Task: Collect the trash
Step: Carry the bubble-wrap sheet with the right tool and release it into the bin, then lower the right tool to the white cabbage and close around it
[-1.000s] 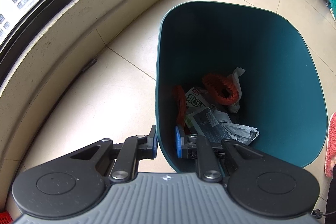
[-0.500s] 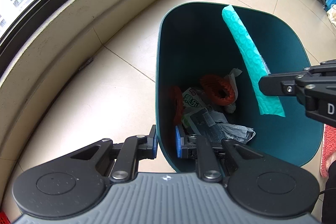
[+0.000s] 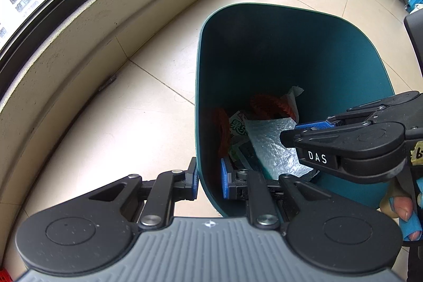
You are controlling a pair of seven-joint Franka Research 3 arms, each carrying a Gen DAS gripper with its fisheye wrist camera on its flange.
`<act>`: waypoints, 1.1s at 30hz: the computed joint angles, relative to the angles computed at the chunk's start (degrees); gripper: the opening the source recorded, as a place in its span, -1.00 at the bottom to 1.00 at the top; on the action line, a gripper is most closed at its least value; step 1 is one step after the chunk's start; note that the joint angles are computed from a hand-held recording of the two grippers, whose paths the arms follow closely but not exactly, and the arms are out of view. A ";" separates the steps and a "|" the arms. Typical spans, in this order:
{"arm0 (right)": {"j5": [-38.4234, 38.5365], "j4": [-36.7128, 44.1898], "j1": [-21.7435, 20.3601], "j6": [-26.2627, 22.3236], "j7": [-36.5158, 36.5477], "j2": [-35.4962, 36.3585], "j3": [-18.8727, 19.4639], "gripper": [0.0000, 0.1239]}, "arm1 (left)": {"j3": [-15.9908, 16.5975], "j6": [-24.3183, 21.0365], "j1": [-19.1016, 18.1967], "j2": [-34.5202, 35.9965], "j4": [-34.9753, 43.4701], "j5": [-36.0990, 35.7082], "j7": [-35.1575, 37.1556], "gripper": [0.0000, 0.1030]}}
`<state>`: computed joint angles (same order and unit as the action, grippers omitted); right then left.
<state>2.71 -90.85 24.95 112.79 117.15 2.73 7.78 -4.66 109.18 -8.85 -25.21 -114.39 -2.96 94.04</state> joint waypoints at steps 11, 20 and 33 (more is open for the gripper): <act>0.31 -2.25 -0.69 1.46 0.21 -3.89 0.06 -0.51 | -0.07 -0.31 -0.01 -0.19 0.00 0.00 -0.23 -0.68; 1.20 -4.34 -2.55 1.46 -0.28 -10.77 0.57 -0.45 | -0.10 -0.42 -0.05 -0.25 0.08 0.21 -0.41 -0.68; 0.58 -16.36 -8.18 5.10 1.71 -23.64 1.15 -0.33 | -0.10 -0.36 0.02 -0.22 0.07 0.49 -0.25 -0.68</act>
